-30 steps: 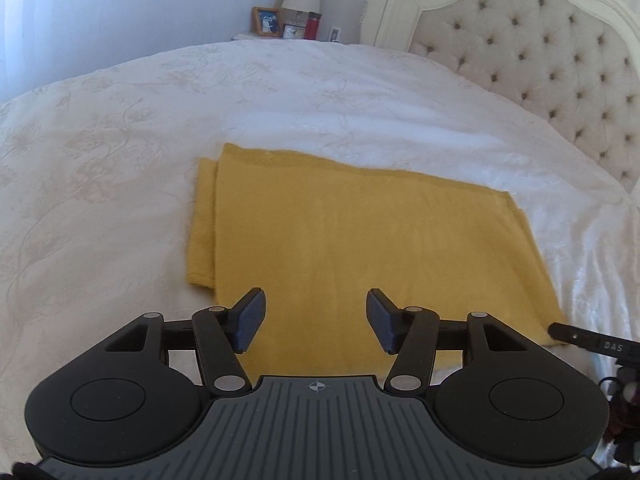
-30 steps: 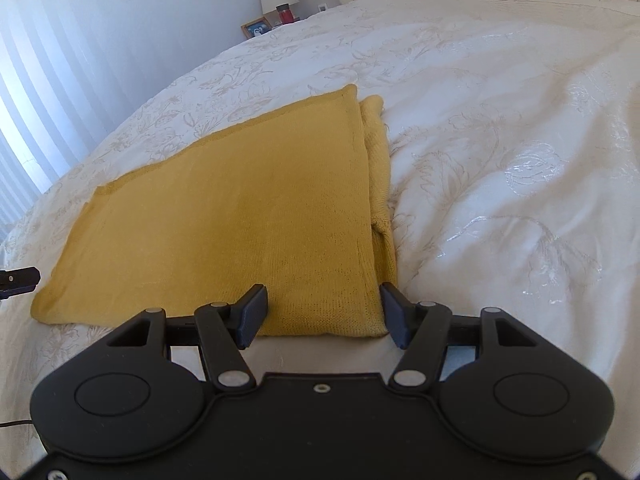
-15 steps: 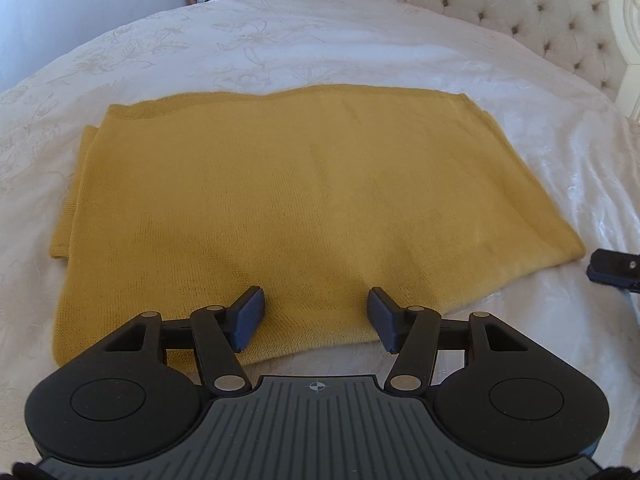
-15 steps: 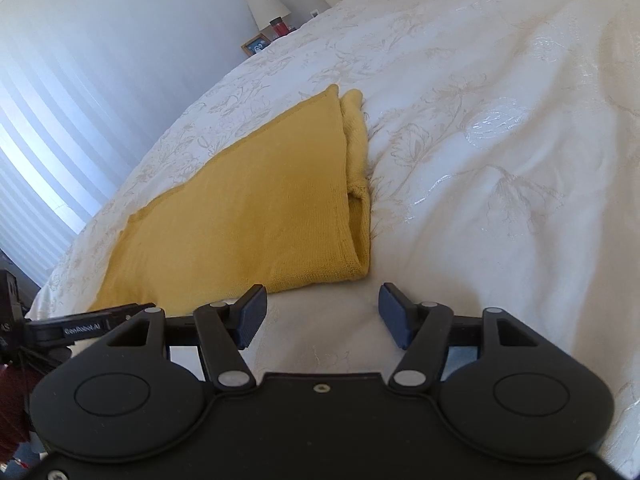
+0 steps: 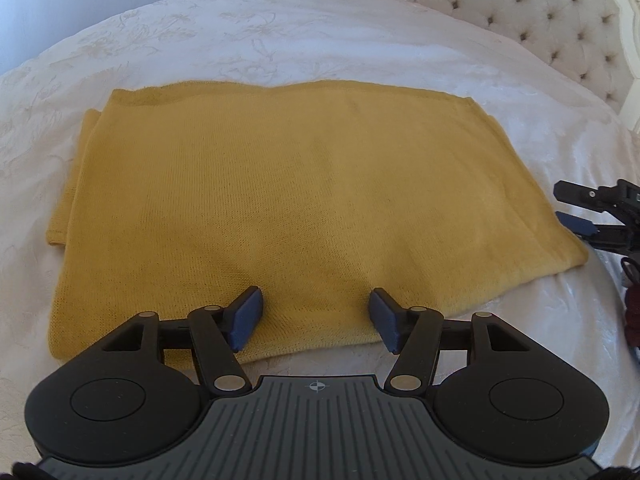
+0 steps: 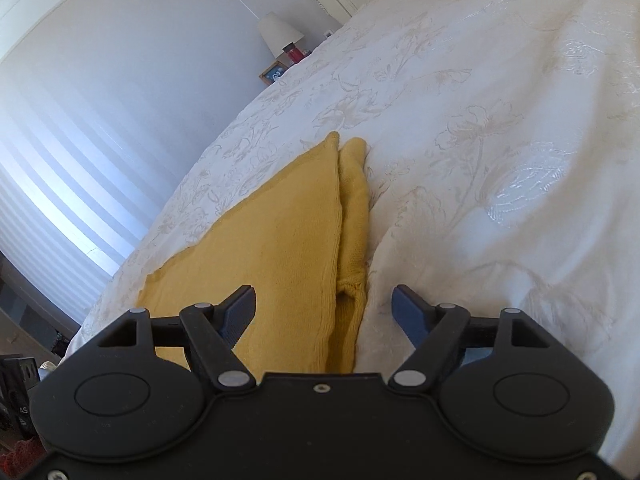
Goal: Fold small clothes
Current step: 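Move the right tool to the side edge of the folded sweater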
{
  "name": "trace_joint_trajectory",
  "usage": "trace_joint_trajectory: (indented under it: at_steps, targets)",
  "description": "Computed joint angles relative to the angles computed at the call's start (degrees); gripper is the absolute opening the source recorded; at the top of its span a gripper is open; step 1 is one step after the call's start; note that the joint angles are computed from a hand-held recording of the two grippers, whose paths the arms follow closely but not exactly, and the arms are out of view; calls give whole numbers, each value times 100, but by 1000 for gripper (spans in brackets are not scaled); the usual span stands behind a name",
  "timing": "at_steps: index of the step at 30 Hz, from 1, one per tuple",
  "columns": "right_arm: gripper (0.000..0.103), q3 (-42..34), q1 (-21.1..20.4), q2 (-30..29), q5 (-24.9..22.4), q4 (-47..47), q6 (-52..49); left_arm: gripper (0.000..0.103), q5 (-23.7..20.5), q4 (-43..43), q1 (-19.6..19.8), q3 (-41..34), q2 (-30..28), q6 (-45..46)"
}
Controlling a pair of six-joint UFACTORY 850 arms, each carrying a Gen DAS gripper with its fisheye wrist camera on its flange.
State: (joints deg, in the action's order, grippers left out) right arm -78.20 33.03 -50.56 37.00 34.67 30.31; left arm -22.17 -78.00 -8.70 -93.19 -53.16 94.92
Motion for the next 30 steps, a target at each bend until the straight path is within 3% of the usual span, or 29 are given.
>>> trace_joint_trajectory:
  at_steps: [8,12,15,16,18,19,20,24,30]
  targets:
    - [79,-508,-273,-394,-37,-844,505,66,-54,132,-10,-83,-51,-229]
    - [83,-605,-345,-511,159,-1169,870,69,-30,88,-31,-83,-56,-199]
    - [83,-561,-344,-479,164,-1209,950,69,-91,542,-39,-217,-81,-811]
    - [81,-523,-338,-456,164,-1265,977,68,-145,758,-33,-294,-94,-1116]
    - [60,-440,-341,-394,-2,-1446,1096,67,-301,961,-12,-482,-131,-1567]
    - [35,-418,-337,-380,-110,-1463,1133,67,-362,992,-10,-602,-169,-1729]
    - [25,-373,-337,-386,-64,-1609,1305,67,-393,1040,-17,-727,-213,-1888]
    - [24,-309,-249,-448,273,-1345,1298,67,-309,1824,-150,-1628,-623,-3060]
    - [22,-383,-247,-540,368,-1234,1246,67,-129,4044,-431,-3191,-1502,-5565]
